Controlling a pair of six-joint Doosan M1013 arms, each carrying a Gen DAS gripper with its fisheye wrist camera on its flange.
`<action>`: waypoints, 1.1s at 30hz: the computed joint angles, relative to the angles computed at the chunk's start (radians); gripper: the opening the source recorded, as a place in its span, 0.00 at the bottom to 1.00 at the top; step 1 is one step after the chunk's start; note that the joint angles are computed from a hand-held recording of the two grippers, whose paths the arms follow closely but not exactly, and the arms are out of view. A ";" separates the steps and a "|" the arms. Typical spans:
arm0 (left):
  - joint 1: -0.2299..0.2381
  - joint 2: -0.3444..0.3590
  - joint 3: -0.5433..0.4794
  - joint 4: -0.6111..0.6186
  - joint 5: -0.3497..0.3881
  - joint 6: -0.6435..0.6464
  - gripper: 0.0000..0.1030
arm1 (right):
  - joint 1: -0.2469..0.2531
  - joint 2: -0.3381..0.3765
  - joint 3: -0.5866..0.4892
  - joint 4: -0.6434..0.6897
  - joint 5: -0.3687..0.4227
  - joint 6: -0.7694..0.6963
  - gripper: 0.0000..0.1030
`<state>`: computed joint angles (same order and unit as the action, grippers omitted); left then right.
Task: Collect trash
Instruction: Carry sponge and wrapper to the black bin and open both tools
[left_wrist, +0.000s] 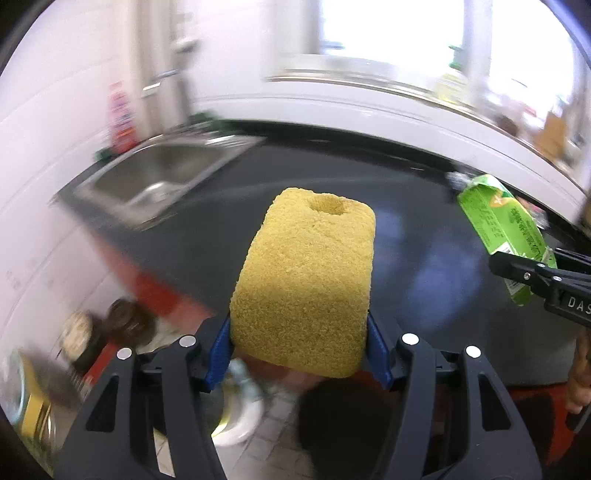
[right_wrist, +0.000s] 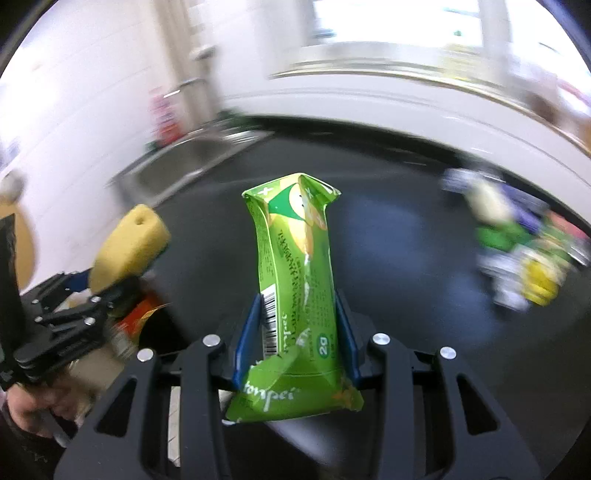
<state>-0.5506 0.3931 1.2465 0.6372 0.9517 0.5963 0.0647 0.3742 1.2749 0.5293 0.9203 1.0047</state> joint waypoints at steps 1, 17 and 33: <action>0.008 -0.024 0.038 0.019 0.013 -0.039 0.57 | 0.033 0.015 -0.015 0.032 0.027 -0.043 0.38; 0.205 -0.152 0.451 -0.139 -0.083 -0.296 0.57 | 0.306 0.216 -0.138 0.037 0.300 -0.114 0.39; 0.264 -0.083 0.453 -0.225 -0.138 -0.211 0.86 | 0.352 0.312 -0.239 -0.043 0.326 -0.012 0.74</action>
<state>-0.2865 0.3101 1.6998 0.4117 0.8136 0.3856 0.4171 0.6862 1.0362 0.4860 1.2460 0.9927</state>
